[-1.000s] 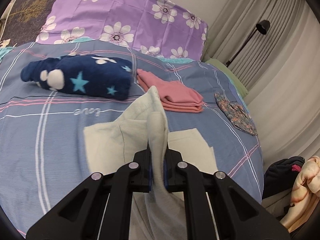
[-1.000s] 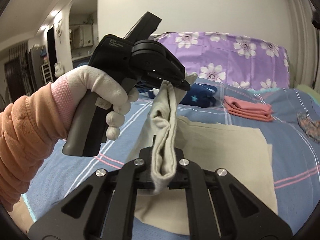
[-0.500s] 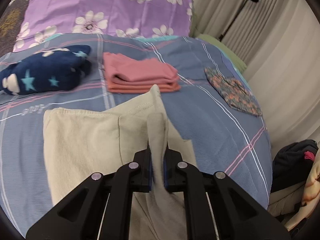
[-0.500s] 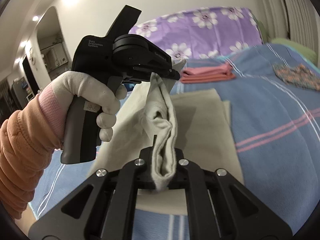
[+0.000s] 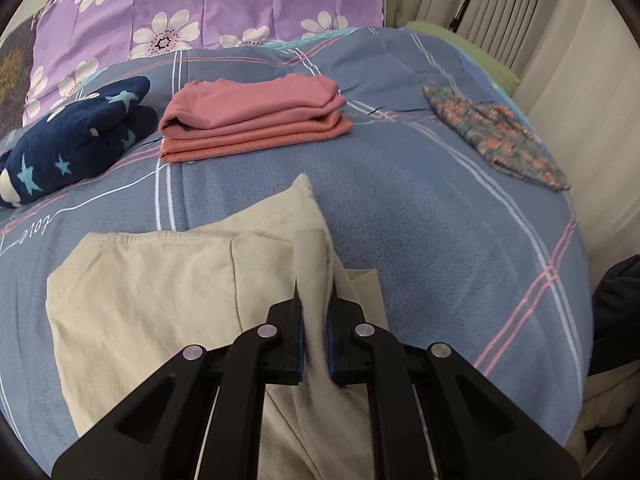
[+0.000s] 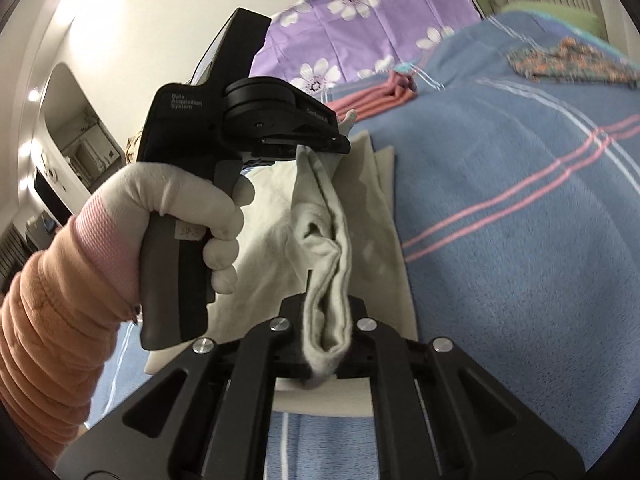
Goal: Fold small clothes
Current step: 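Grasp the shirt corner with the left gripper and lift it upward, then open both grippers and release the folded beige shirt onto the bed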
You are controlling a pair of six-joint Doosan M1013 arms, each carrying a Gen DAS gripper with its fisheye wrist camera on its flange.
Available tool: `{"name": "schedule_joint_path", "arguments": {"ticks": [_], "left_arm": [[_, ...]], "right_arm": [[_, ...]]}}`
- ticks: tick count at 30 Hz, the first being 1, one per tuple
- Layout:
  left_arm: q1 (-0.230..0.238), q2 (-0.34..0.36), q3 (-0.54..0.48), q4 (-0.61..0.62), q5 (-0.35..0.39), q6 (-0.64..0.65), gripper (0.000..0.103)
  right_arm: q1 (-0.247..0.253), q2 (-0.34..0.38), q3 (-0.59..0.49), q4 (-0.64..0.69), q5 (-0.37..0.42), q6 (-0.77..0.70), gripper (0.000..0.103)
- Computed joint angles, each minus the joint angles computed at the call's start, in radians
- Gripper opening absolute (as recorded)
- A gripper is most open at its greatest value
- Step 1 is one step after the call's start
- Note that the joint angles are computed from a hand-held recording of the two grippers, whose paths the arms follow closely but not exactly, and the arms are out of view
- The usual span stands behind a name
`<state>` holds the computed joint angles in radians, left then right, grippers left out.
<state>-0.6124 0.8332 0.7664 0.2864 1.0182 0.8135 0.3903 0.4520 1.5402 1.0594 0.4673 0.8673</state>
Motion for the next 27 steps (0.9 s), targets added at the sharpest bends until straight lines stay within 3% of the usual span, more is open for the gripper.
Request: {"name": "schedule_joint_path", "arguments": {"ticks": [2, 4, 6, 8, 10, 12, 19, 23, 27], "left_arm": [[-0.003, 0.014, -0.019, 0.009, 0.016, 0.011, 0.01], [-0.004, 0.008, -0.007, 0.013, -0.013, 0.03, 0.016], [-0.007, -0.011, 0.022, 0.037, -0.061, 0.022, 0.03], [-0.019, -0.042, 0.062, 0.149, -0.1, -0.053, 0.04], [-0.028, -0.076, 0.106, 0.241, -0.119, -0.103, 0.041], [-0.039, -0.132, 0.188, 0.323, -0.155, -0.151, 0.051], [-0.098, -0.355, 0.565, 0.429, -0.245, -0.236, 0.056], [-0.144, -0.439, 0.717, 0.463, -0.242, -0.35, 0.06], [-0.172, -0.472, 0.799, 0.457, -0.238, -0.372, 0.063]], "right_arm": [[-0.009, 0.01, -0.009, 0.008, 0.026, 0.014, 0.004], [-0.016, 0.018, -0.012, 0.02, 0.054, 0.023, 0.004], [-0.025, 0.032, -0.02, 0.022, 0.093, 0.047, 0.005], [-0.035, 0.044, -0.028, 0.034, 0.129, 0.067, 0.005], [-0.046, 0.054, -0.033, 0.076, 0.167, 0.061, 0.005], [-0.05, 0.056, -0.034, 0.094, 0.181, 0.053, 0.005], [-0.058, 0.066, -0.041, 0.114, 0.212, 0.059, 0.006], [-0.062, 0.067, -0.049, 0.104, 0.231, 0.084, 0.006], [-0.059, 0.06, -0.051, 0.099, 0.224, 0.084, 0.005]]}}
